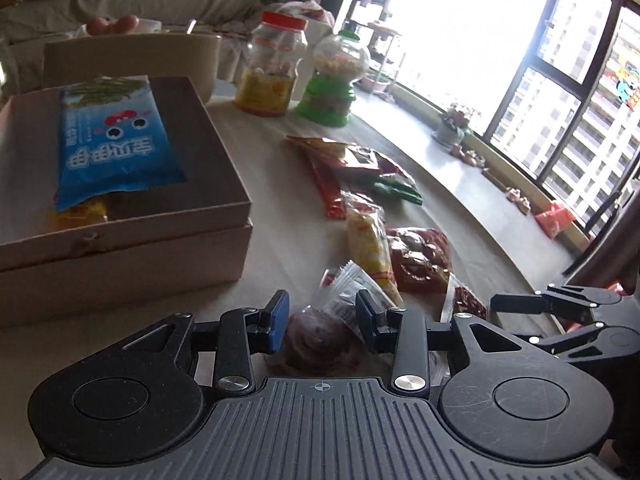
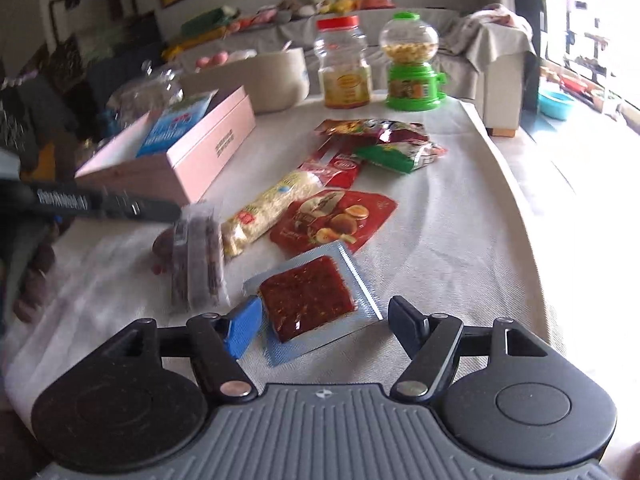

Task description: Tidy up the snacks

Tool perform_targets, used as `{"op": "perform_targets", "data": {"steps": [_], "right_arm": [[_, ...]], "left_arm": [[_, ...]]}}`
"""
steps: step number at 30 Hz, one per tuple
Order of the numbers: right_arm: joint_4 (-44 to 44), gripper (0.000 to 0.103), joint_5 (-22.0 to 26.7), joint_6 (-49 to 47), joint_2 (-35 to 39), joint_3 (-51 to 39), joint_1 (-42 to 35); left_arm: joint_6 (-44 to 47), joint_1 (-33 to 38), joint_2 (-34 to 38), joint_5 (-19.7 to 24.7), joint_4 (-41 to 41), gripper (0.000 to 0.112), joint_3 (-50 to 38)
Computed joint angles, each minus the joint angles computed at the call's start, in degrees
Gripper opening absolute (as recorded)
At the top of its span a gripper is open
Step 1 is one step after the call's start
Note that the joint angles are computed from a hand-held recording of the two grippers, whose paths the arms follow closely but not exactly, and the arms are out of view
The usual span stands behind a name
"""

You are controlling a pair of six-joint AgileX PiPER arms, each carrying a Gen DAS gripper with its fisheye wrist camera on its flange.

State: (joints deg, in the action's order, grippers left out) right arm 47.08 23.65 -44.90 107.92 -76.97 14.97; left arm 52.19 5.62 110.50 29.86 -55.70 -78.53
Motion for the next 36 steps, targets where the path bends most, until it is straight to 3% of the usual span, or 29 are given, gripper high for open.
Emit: {"op": "perform_targets", "data": {"steps": [3,9,11,13,16,18,22,24,28,31,34,36], "right_arm": [[2.7,0.072,-1.1,-0.5,0.1,0.8,-1.1],[20.7,0.078,-1.8,-16.0,0.0,4.2,-2.8],[21.9,0.08,-3.4,-17.8,-0.4,5.0,-1.8],[20.6,0.081,-4.5,-17.0,-0.5,5.1,-1.1],[21.8,0.081,-4.4,-18.0,-0.5,5.3,-1.2],[22.9,0.081,-4.2,-18.9,-0.5,5.4,-1.3],[23.0,0.083,-4.4,-19.3,-0.5,5.5,-1.3],[22.4,0.083,-4.6,-18.9,-0.4,5.5,-1.1],[20.5,0.085,-5.3,-17.6,-0.4,5.3,-0.5],[19.3,0.086,-5.7,-16.8,-0.4,5.2,-0.2],[18.7,0.086,-5.9,-16.5,-0.3,5.1,0.0],[18.2,0.086,-6.1,-16.1,-0.2,5.0,0.1]], "left_arm": [[3.6,-2.2,-0.5,-2.0,-0.3,0.044,1.1],[18.9,-5.1,-5.0,1.1,-3.8,0.043,7.4],[21.2,-5.0,-5.8,2.4,-5.3,0.044,8.7],[22.4,-5.0,-7.2,-0.2,-7.0,0.044,10.6],[16.6,-6.5,-7.5,-10.0,-1.7,0.043,10.7],[7.0,-7.0,-6.3,-12.5,7.8,0.043,9.0],[0.7,-6.3,-3.9,-9.6,15.2,0.044,5.5],[2.3,-7.1,-4.2,-10.9,15.9,0.049,6.3],[8.2,-7.0,-4.3,-8.1,12.4,0.064,6.3],[8.9,-6.6,-4.6,-8.4,10.2,0.062,6.9],[0.4,-7.1,-4.7,-13.0,16.5,0.06,7.4],[-4.4,-6.6,-3.7,-12.2,20.7,0.063,6.1]]}}
